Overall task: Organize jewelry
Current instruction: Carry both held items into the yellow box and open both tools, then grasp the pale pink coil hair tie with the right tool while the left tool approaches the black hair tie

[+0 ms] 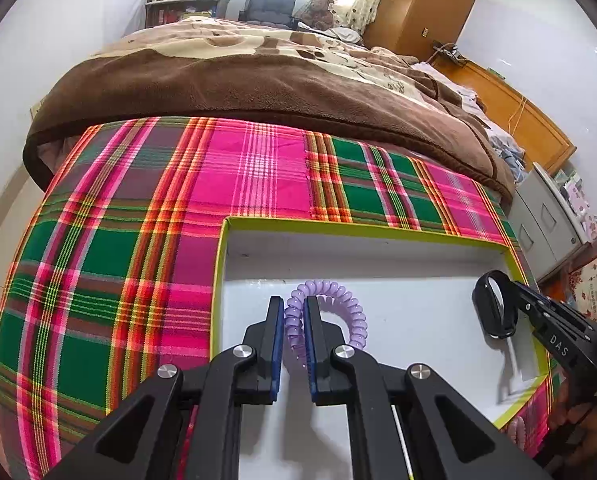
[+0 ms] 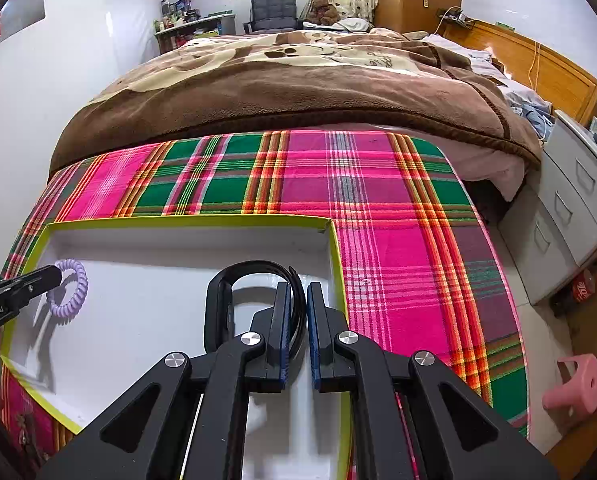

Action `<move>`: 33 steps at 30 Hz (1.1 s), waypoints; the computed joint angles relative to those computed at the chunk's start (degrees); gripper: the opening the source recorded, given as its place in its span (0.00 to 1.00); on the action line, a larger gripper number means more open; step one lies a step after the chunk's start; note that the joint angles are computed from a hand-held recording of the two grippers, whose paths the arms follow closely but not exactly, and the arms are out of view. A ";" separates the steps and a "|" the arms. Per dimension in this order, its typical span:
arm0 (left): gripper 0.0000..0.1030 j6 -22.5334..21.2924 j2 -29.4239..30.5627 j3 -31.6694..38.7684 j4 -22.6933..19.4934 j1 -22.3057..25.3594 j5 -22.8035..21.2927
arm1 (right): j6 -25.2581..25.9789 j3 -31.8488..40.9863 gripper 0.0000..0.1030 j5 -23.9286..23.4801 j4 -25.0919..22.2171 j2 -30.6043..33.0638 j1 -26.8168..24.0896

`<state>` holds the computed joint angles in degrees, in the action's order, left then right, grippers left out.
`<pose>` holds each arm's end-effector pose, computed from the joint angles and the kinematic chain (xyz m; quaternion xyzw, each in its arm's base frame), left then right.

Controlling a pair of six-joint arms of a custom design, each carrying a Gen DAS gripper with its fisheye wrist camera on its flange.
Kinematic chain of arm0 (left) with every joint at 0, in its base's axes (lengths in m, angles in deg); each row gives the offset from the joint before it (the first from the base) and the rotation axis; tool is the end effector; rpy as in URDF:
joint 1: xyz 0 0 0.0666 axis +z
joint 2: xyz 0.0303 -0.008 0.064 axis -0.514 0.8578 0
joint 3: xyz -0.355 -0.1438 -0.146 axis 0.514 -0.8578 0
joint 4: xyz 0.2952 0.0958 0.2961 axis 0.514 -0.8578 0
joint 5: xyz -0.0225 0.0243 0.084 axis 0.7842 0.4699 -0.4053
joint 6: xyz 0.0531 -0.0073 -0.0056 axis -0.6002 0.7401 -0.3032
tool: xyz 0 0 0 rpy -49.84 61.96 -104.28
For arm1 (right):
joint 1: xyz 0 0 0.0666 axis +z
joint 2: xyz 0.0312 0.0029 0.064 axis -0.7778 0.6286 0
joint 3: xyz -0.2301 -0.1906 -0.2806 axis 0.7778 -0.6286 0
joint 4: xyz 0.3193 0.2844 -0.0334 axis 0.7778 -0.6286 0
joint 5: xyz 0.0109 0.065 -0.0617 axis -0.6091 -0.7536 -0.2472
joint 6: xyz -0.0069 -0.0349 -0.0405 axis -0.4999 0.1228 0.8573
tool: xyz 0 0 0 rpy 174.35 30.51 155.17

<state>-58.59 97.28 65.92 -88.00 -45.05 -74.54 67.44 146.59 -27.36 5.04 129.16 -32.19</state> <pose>0.3910 -0.0963 0.5320 -0.1285 0.9398 -0.0840 0.3052 0.4424 0.1504 0.5416 -0.1270 0.9404 0.0574 0.3102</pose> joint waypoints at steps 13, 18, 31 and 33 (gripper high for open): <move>0.30 -0.32 -1.49 0.18 -0.44 -1.70 -0.69 | 0.00 -0.77 0.19 -2.43 0.98 -1.41 0.05; 0.32 0.67 -4.80 -0.43 -0.45 -3.51 -3.38 | -0.08 -2.01 0.37 -4.91 1.94 -4.24 -0.24; 0.37 6.34 -16.97 -6.05 -2.89 -9.76 -6.71 | 2.19 -8.31 0.38 -9.34 -0.43 -14.46 -2.63; 0.37 7.16 -18.62 -6.98 -3.28 -11.02 -7.16 | 2.21 -9.51 0.38 -9.81 -1.41 -15.77 -3.23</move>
